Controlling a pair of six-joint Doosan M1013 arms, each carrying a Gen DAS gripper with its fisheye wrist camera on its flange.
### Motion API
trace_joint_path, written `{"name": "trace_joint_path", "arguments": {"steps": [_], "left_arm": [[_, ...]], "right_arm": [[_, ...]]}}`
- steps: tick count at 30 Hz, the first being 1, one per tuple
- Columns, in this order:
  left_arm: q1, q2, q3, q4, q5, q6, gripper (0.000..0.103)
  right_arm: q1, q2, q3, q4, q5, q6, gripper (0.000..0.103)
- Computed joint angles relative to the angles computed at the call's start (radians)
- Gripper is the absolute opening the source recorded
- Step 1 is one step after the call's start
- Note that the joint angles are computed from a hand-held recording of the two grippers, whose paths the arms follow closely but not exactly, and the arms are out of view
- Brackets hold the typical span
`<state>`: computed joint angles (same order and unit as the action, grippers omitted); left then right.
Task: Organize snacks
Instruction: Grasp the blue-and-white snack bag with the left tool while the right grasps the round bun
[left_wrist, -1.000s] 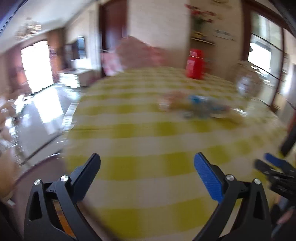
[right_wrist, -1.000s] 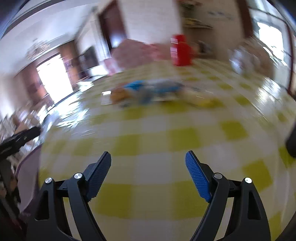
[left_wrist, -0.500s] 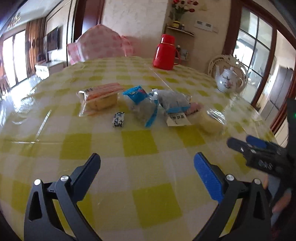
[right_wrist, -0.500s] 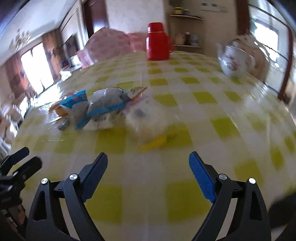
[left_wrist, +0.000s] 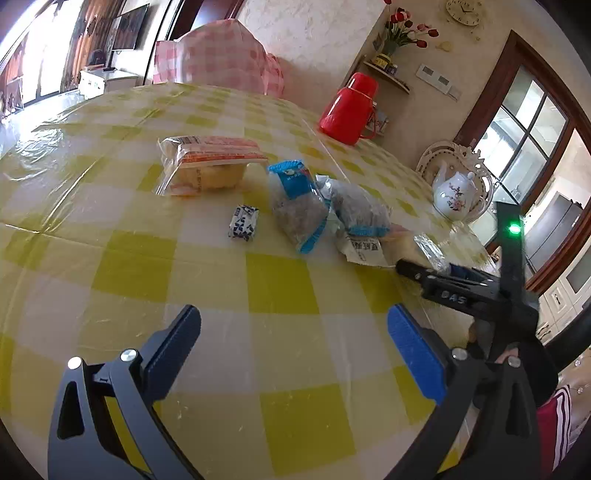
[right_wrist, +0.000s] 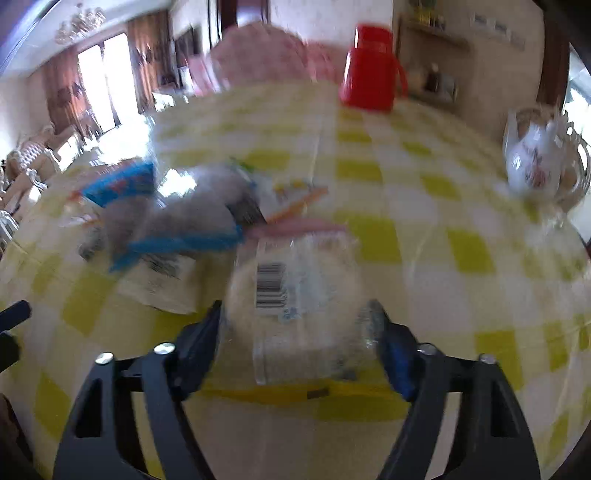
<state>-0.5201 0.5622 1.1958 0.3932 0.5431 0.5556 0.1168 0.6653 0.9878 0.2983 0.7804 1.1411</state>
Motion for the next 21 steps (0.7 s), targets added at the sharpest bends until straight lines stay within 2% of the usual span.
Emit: {"name": "trace_joint_path", "arguments": {"steps": [2, 5, 8, 11, 12, 13, 15, 17, 20, 21], "left_arm": [[0.000, 0.001, -0.002, 0.001, 0.002, -0.002, 0.101], [0.006, 0.014, -0.031, -0.046, 0.026, 0.029, 0.101], [0.006, 0.039, -0.088, -0.023, 0.089, 0.034, 0.101], [0.002, 0.101, -0.214, 0.041, 0.220, 0.068, 0.101], [0.008, 0.141, -0.289, 0.025, 0.277, 0.117, 0.101], [0.013, 0.162, -0.326, 0.006, 0.297, 0.141, 0.101], [0.026, 0.227, -0.441, -0.021, 0.387, 0.176, 0.101], [0.036, 0.270, -0.517, -0.052, 0.431, 0.203, 0.101], [0.039, 0.361, -0.684, -0.061, 0.546, 0.318, 0.101], [0.040, 0.378, -0.713, -0.064, 0.561, 0.343, 0.101]], "right_arm": [[-0.005, -0.023, 0.039, 0.038, -0.033, -0.013, 0.066], [-0.005, -0.051, 0.083, 0.022, -0.067, 0.041, 0.065], [-0.010, -0.077, 0.118, 0.027, -0.095, 0.112, 0.065], [-0.012, -0.101, 0.160, 0.015, -0.121, 0.188, 0.065], [-0.015, -0.103, 0.164, 0.011, -0.119, 0.208, 0.065], [-0.016, -0.106, 0.170, 0.005, -0.116, 0.234, 0.065], [-0.018, -0.112, 0.180, -0.001, -0.109, 0.264, 0.065], [-0.020, -0.117, 0.189, 0.006, -0.112, 0.265, 0.065], [-0.020, -0.124, 0.198, 0.028, -0.127, 0.238, 0.065], [-0.018, -0.127, 0.201, 0.035, -0.132, 0.224, 0.065]]}}
